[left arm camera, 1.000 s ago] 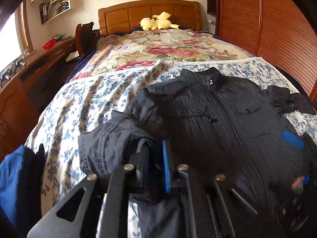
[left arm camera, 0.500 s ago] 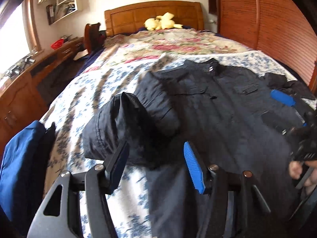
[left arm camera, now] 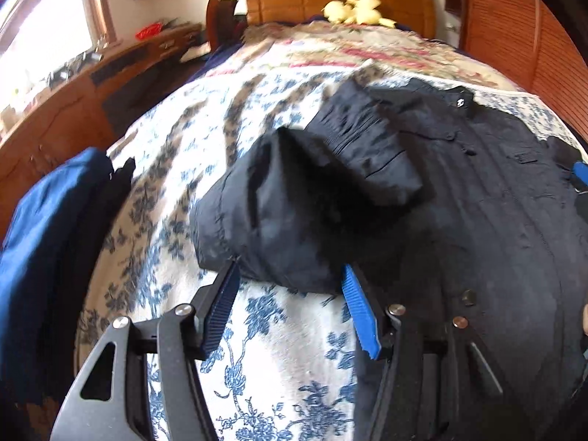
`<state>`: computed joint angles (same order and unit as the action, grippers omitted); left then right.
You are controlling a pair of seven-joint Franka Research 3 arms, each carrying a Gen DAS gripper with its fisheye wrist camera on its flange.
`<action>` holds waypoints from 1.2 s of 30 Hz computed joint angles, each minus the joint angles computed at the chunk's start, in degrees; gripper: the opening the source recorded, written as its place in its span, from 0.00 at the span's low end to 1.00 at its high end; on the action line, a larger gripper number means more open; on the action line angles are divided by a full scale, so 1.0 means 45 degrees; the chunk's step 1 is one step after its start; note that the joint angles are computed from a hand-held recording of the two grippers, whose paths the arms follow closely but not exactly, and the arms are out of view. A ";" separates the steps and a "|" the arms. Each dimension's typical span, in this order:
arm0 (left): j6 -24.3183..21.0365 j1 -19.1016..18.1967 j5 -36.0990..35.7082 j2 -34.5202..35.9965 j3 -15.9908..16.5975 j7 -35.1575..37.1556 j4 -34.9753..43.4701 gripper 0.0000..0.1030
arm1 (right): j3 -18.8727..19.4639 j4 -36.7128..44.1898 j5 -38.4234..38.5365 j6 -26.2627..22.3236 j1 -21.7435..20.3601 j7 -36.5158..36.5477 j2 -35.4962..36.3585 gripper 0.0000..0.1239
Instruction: Fold large clothes
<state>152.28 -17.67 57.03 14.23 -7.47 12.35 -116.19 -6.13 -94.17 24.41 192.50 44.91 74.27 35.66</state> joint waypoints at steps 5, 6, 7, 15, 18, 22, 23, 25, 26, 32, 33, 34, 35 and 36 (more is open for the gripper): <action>0.1512 0.0402 -0.0598 0.0363 0.0254 -0.0076 0.0039 0.55 | -0.0040 0.0061 -0.0096 -0.0227 -0.0005 0.0012 0.0045 0.83; 0.1421 0.0297 -0.0387 0.0416 0.0393 -0.0209 0.0228 0.50 | 0.0006 0.0026 -0.0162 -0.0328 -0.0036 0.0008 0.0001 0.83; 0.1252 0.0262 -0.0334 0.0491 0.0441 -0.0066 0.0484 0.33 | 0.0173 -0.0028 -0.0274 -0.0361 -0.0174 -0.0001 -0.0062 0.83; -0.0894 -0.0228 -0.0839 0.0756 0.0277 0.1801 0.2887 0.10 | 0.0382 -0.1596 -0.0490 0.0069 -0.0230 -0.0287 -0.1238 0.83; -0.0866 -0.0466 -0.0910 0.1053 0.0029 0.2527 0.4031 0.10 | 0.0157 -0.2731 0.0003 0.0388 -0.0114 -0.0418 -0.1977 0.83; -0.1247 -0.1257 -0.0900 0.2012 -0.0103 0.3654 0.6088 0.10 | 0.0341 -0.4093 0.0594 0.0465 -0.0467 -0.0599 -0.2916 0.83; -0.1300 -0.1433 -0.1062 0.2306 -0.0125 0.3995 0.6611 0.10 | -0.0095 -0.4420 0.0906 0.0570 -0.0062 -0.0806 -0.3111 0.83; -0.1328 -0.1901 -0.1363 0.2956 -0.0135 0.4610 0.7723 0.10 | -0.1276 -0.5061 0.1921 0.0870 0.1070 -0.1536 -0.3477 0.83; -0.1273 -0.2111 -0.1479 0.3160 -0.0075 0.4763 0.8065 0.10 | -0.1738 -0.5321 0.2473 0.0922 0.1483 -0.1891 -0.3650 0.83; -0.0579 -0.2717 -0.2942 0.3899 -0.0169 0.5813 0.8659 0.22 | -0.2775 -0.6387 0.4909 0.1201 0.2367 -0.3493 -0.4482 0.83; -0.0422 -0.2601 -0.3432 0.3918 -0.0366 0.6264 0.8516 0.25 | -0.2969 -0.6508 0.5434 0.1246 0.2561 -0.3884 -0.4543 0.83; -0.0219 -0.2612 -0.3692 0.3890 -0.0398 0.6470 0.8343 0.29 | -0.3028 -0.6571 0.5845 0.1201 0.2588 -0.4147 -0.4593 0.83; 0.0109 -0.2739 -0.3637 0.3663 -0.0231 0.6326 0.7867 0.31 | -0.3086 -0.6535 0.6257 0.1107 0.2610 -0.4388 -0.4594 0.83; 0.0281 -0.2956 -0.3408 0.3404 0.0008 0.6021 0.7429 0.35 | -0.2996 -0.6452 0.6484 0.1048 0.2494 -0.4514 -0.4560 0.83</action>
<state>153.55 -30.97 41.69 29.55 -7.43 39.45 -82.76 -19.61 -123.21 53.59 197.22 56.13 53.96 15.14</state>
